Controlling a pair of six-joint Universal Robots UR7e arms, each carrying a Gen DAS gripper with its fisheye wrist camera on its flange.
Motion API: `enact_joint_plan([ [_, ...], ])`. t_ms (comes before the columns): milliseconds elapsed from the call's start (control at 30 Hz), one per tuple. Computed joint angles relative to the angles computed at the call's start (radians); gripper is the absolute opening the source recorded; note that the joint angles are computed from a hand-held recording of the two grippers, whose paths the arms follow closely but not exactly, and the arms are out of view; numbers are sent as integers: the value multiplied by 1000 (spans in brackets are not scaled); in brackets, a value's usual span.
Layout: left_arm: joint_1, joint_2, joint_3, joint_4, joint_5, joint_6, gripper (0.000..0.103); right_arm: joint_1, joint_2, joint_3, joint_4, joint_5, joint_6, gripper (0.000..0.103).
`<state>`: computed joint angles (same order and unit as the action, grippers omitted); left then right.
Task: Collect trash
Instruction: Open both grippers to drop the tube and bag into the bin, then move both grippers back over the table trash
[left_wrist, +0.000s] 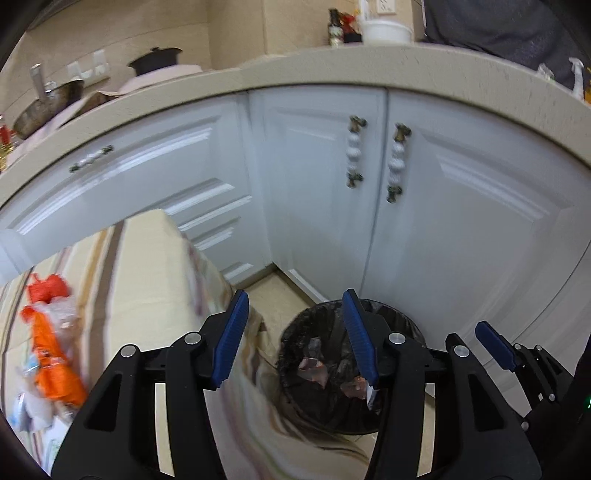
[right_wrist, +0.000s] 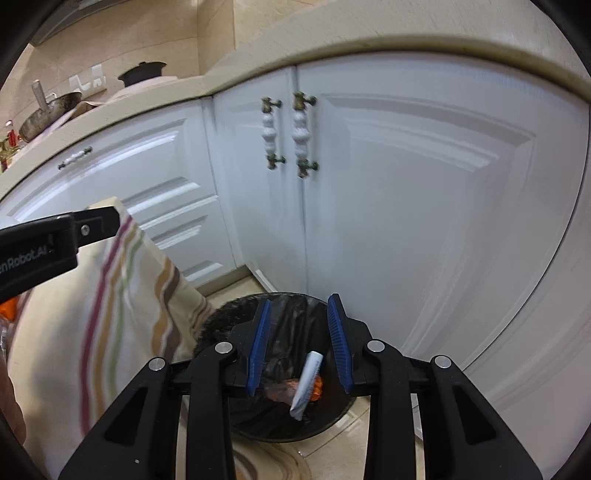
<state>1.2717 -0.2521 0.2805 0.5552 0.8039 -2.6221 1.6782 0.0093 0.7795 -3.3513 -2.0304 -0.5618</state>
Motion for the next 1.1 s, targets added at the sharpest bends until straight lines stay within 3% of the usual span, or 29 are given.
enact_joint_plan([
  [67, 0, -106, 182, -93, -8, -5, 52, 13, -6, 16, -2, 5, 0, 36],
  [267, 9, -350, 552, -299, -51, 8, 57, 60, -26, 73, 0, 42, 10, 39],
  [467, 34, -526, 771, -426, -128, 32, 58, 112, -18, 95, 31, 103, 15, 40],
  [733, 80, -710, 973, -572, -233, 69, 59, 177, 21, 84, 123, 178, -15, 40],
  [1100, 137, -786, 1031, -525, -251, -22, 59, 226, 95, -20, 273, 165, -47, 40],
])
